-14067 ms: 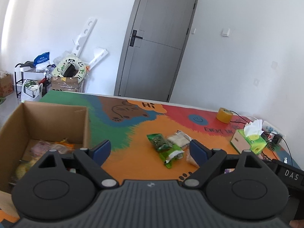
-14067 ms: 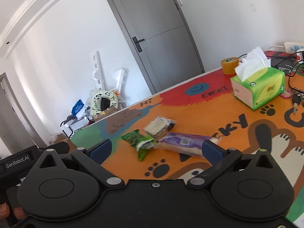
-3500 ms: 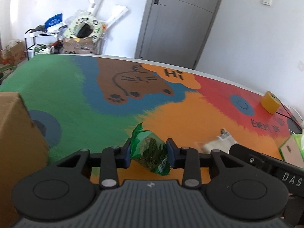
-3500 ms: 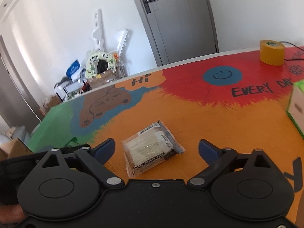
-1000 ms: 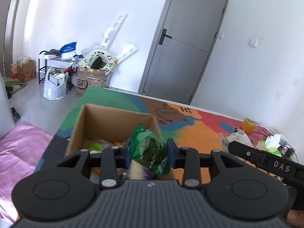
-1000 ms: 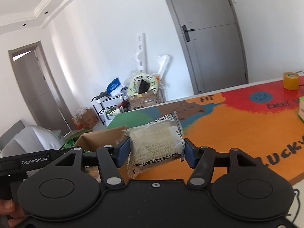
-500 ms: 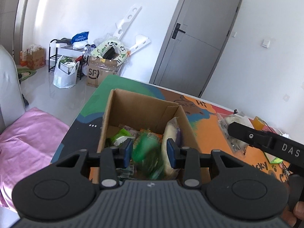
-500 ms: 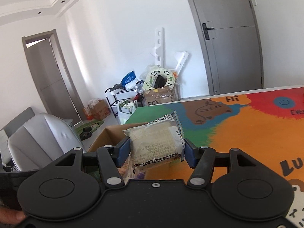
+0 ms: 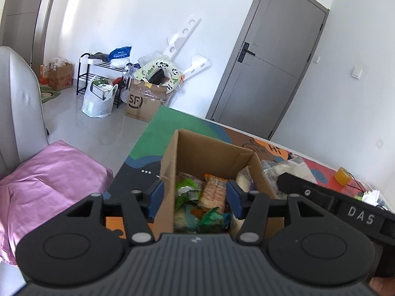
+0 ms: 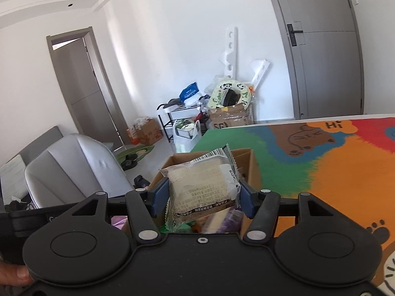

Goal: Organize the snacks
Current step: 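Open both tools to release the packs into the box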

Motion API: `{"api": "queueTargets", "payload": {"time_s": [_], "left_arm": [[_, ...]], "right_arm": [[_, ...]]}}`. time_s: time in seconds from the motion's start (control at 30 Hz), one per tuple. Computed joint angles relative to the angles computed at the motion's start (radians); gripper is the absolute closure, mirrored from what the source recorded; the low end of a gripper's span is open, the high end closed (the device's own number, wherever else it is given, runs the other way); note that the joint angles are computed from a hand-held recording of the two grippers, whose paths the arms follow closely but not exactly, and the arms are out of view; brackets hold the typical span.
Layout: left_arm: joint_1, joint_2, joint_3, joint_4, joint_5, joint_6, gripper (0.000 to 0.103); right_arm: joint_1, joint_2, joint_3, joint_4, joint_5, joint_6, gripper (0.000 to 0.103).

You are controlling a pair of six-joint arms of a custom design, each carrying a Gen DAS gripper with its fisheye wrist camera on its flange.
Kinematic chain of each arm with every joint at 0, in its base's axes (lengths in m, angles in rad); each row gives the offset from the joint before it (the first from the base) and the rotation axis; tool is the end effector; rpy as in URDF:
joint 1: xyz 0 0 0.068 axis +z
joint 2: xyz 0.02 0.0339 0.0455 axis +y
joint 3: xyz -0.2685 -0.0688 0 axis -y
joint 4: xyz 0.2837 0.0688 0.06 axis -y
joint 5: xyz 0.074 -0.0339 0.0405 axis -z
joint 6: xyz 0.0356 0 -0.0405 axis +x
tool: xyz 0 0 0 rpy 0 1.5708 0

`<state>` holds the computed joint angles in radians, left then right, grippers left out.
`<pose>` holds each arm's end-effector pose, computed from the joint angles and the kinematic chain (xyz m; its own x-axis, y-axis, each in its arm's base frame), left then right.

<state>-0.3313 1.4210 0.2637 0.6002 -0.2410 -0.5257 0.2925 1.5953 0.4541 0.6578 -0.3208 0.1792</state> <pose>0.2307 -0.0704 0.0859 -0.4948 -0.3451 -0.7975 -0.1434 0.9376 -0.3168 0.2790 0.0957 0.0989 -0.5344 0.0157 -0.8451 -0.4530 0.8388 0.3020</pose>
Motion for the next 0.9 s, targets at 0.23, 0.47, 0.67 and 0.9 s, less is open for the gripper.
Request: {"api": "queueTargets", "payload": {"time_s": [0.23, 0.47, 0.67, 0.9], "left_arm": [[0.032, -0.039, -0.016, -0.016, -0.004, -0.004, 0.043], [0.026, -0.048, -0.023, -0.015, -0.007, -0.001, 0.037], [-0.003, -0.018, -0.015, -0.002, -0.011, -0.006, 0.03], [-0.077, 0.006, 0.005, -0.002, -0.043, -0.003, 0.022]], "right_arm": [[0.022, 0.026, 0.021, -0.011, -0.074, 0.007, 0.038], [-0.026, -0.007, -0.007, -0.028, -0.075, 0.032, 0.037], [-0.094, -0.056, -0.062, -0.036, -0.087, 0.01, 0.037], [-0.177, -0.089, -0.107, -0.046, -0.108, -0.004, 0.037]]}}
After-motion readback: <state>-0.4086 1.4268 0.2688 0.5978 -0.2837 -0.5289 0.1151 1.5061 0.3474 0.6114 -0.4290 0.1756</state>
